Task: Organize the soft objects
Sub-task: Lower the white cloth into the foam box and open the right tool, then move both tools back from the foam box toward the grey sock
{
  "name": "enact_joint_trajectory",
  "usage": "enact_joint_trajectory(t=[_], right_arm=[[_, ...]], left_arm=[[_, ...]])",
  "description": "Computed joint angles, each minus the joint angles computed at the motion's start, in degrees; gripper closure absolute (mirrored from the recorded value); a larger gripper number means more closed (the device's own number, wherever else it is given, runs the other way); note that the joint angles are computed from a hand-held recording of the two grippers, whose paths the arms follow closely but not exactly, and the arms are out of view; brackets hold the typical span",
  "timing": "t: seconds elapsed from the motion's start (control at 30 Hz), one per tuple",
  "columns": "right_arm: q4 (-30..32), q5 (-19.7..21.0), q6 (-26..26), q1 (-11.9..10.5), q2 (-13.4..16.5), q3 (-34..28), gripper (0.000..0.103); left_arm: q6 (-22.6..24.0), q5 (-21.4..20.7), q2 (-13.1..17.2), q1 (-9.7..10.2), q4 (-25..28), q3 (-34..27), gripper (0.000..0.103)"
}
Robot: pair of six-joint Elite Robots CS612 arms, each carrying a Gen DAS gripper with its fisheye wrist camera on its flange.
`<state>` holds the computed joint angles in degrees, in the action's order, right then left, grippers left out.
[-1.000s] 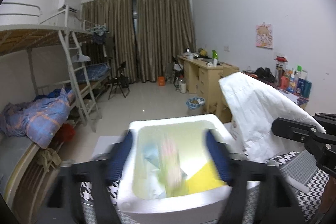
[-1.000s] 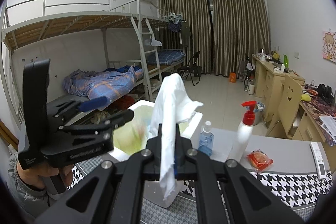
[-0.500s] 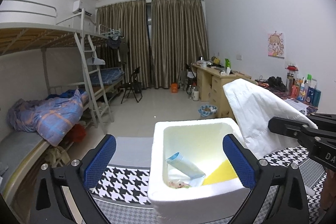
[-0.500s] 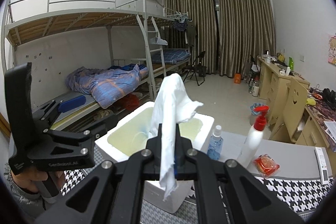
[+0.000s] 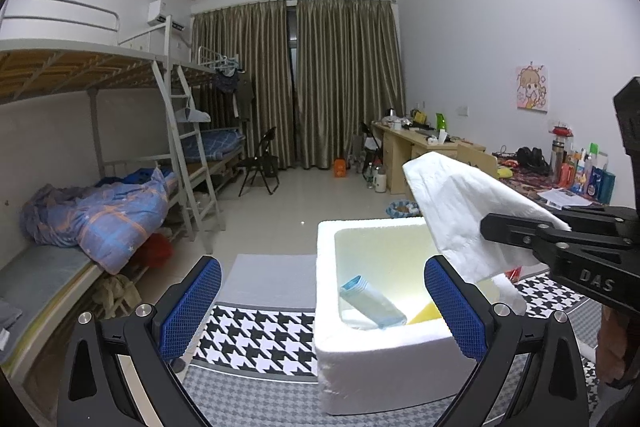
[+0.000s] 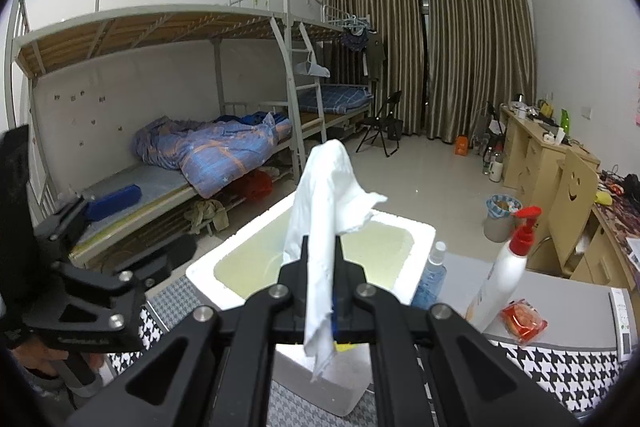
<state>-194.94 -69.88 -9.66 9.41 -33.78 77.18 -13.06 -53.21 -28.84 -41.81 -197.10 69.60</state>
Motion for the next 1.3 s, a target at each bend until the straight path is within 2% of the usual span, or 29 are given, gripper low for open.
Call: enact_joint_trajectory(t=[0.23,0.3,0.37,0.43,0.53,0.67,0.87,1.03,1.13,1.3], right_arm=[[3.8,0.9,0.4,0.3,0.7,-1.9,0.093],[4.7,1.0,-0.1,0.3,0.9,-2.5,0.082],[4.6,-0.2,-1.1,0.6,1.2,-2.7,0.055],[3.5,-2.7,-1.2,1.0,1.5,-2.9,0.042],[6.0,-2.9,-1.9,1.0,1.5,-3.3,0.041],[6.1,-2.0,-1.0,0.7,1.1,-2.8,0.040],[1.8,-1.1,-0.9,0.4,-0.2,0.0,0.030],[-0.5,-1.2,-0.9,0.3,-0.9,1.4,0.029],[-1.6,-0.9,-1.4,0.2,-1.2,2.3,0.025],[-4.1,-1.1,-0.7,0.0,-1.7,4.1,0.024]], left_arm=[[-1.3,1.4,-0.4,-0.13,0.0,1.0,0.001],[-1.4,1.6,-0.6,-0.06,-0.2,1.4,0.001],[-1.3,1.9,-0.6,-0.05,0.0,1.5,0.001],[-1.0,2.2,-0.6,-0.12,0.7,1.5,0.001],[-1.1,1.9,-0.7,-0.08,0.1,1.8,0.001],[-2.0,1.8,-0.7,-0.03,0.2,2.1,0.001],[-2.6,1.5,-0.8,-0.09,-0.4,2.5,0.001],[-1.9,1.3,-0.8,-0.36,-1.0,2.8,0.001],[-0.7,2.1,-0.7,-0.68,-1.9,2.9,0.001],[-0.4,0.9,-1.2,-1.08,-3.5,4.2,0.001]])
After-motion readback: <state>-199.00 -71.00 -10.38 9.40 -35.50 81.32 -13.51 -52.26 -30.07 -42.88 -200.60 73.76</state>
